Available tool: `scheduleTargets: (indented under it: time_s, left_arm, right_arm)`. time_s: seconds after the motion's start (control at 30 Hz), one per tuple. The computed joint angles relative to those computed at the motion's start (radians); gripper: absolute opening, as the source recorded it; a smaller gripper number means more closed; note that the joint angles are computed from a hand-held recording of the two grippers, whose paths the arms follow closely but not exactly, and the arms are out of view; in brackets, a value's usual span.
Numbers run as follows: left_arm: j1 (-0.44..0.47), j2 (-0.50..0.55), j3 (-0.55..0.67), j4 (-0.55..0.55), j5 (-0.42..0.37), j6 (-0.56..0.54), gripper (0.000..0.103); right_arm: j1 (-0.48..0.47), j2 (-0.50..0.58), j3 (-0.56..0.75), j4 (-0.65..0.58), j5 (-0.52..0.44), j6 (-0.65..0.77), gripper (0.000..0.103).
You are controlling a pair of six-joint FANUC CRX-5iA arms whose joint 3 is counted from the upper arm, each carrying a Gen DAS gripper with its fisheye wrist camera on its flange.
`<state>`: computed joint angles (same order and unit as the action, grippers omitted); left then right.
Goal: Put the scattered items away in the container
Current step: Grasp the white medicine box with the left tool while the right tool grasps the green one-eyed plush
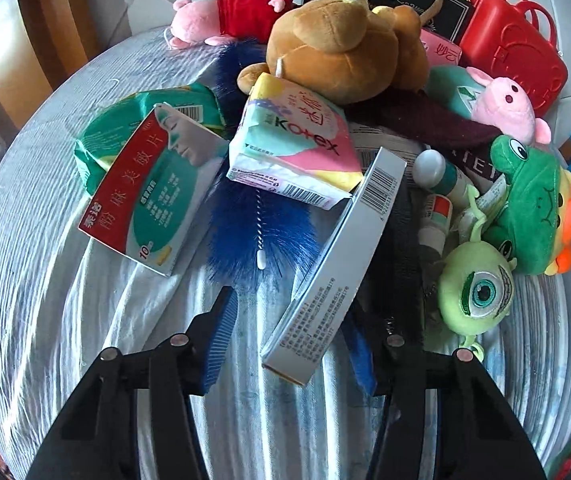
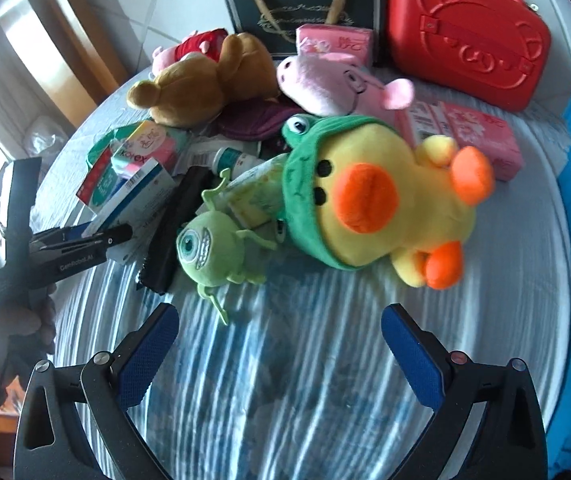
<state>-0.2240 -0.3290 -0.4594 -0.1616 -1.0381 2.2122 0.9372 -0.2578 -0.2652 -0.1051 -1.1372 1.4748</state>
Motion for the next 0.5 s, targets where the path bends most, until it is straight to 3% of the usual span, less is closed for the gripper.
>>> scheduleTargets:
  time_s: [0.3,0.5]
  left_arm:
    - [0.028,0.011,-0.023,0.051,0.084,-0.069,0.051]
    - [0.043,0.059,-0.013,0.082,0.088,-0.125,0.051]
  right_arm:
    - [0.119,0.132,-0.041,0.072,0.138,-0.07,0.102]
    - [0.13,0.191,-0.008,0.044,0.153,-0.062,0.081]
